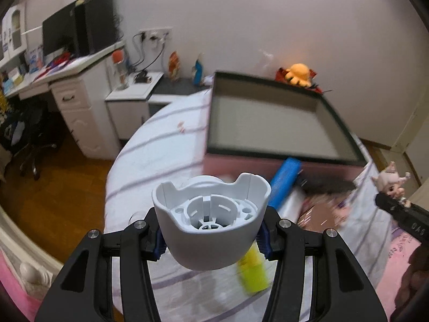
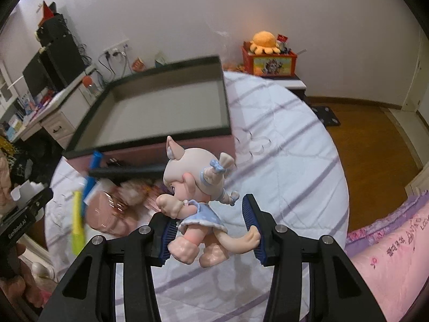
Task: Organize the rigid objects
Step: 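Carry the white holder and pig doll into the box and release both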
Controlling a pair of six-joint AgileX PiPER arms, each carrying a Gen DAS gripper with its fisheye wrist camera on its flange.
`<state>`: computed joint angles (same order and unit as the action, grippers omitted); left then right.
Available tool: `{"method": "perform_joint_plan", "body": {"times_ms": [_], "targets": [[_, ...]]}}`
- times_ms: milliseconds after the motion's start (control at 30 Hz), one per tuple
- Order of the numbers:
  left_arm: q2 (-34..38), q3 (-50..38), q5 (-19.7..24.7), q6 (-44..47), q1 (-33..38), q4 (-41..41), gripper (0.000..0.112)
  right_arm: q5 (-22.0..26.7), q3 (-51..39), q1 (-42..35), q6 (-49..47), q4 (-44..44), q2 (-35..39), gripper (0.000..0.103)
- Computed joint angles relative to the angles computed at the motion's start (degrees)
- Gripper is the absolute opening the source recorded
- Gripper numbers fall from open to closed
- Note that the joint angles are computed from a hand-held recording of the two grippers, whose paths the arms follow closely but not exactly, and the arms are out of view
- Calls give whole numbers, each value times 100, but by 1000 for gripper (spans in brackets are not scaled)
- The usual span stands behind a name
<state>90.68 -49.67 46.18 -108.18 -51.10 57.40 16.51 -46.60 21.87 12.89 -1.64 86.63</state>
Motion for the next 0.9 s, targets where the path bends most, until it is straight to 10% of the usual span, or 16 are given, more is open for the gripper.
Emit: {"method": "perform_joint_plan", "body": {"times_ms": [900], "targets": [[3211, -4552, -284, 4499, 2107, -2166, 53, 2070, -5124, 190, -755, 280, 3767, 48]]}}
